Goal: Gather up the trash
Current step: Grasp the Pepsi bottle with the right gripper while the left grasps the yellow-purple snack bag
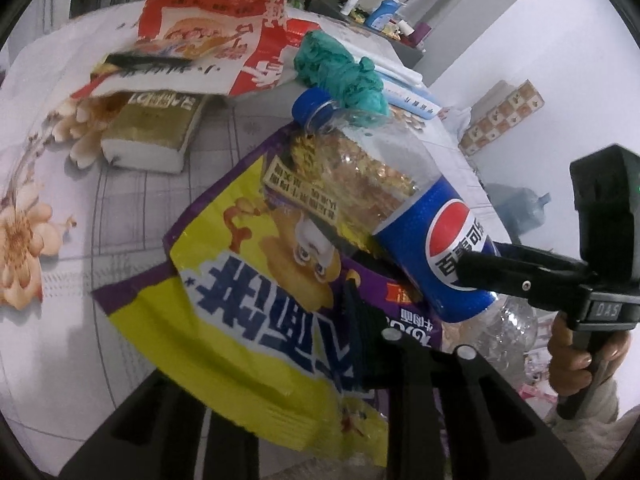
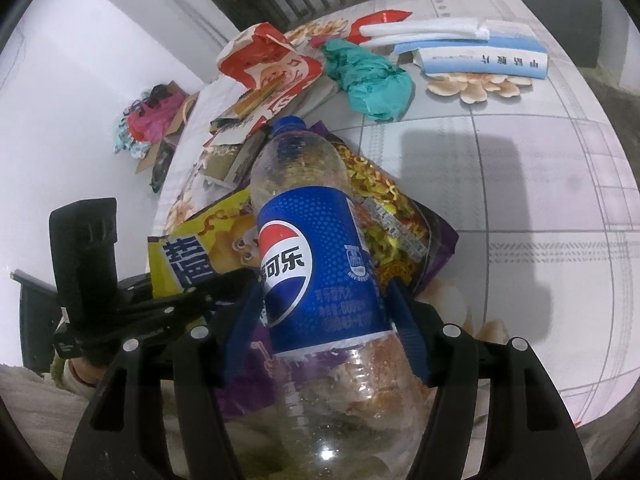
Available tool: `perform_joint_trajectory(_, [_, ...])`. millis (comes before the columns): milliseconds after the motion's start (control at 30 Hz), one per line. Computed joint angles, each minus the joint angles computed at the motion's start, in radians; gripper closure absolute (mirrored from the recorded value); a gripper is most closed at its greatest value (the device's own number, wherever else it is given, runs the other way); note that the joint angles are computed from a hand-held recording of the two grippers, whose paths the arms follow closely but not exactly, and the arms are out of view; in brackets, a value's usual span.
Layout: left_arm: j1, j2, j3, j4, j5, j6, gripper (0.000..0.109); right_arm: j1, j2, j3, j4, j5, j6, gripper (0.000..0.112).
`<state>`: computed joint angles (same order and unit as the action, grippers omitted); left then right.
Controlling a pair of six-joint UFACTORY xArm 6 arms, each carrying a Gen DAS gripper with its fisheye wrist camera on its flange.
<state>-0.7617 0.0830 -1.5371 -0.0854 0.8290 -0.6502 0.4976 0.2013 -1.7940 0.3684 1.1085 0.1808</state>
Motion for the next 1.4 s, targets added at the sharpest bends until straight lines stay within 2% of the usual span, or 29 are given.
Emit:
perform_joint_trajectory(167, [-0.008, 0.031, -0.054, 0.071, 0.035, 0.001, 0.096, -0.009, 0.044, -0.072, 0.027, 0.045, -0.019, 0.042])
perform_joint_trajectory(433, [-0.025, 0.076, -0.126, 0.159, 0.082, -0.004, 0.097, -0.005, 0.103, -0.139, 0.02, 0.091, -0.025, 0.042])
perform_joint_trajectory(633, [-0.03, 0.093, -0.154, 0.185, 0.114, -0.004, 0.097, -0.021, 0.096, -0.104, 0.078, 0.082, -0.026, 0.052])
perform_joint_trajectory(1400, [-0.043, 0.101, -0.176, 0.242, 0.135, -0.007, 0.097, -0.037, -0.019, 0.035, 0.098, 0.022, -0.024, 0.054])
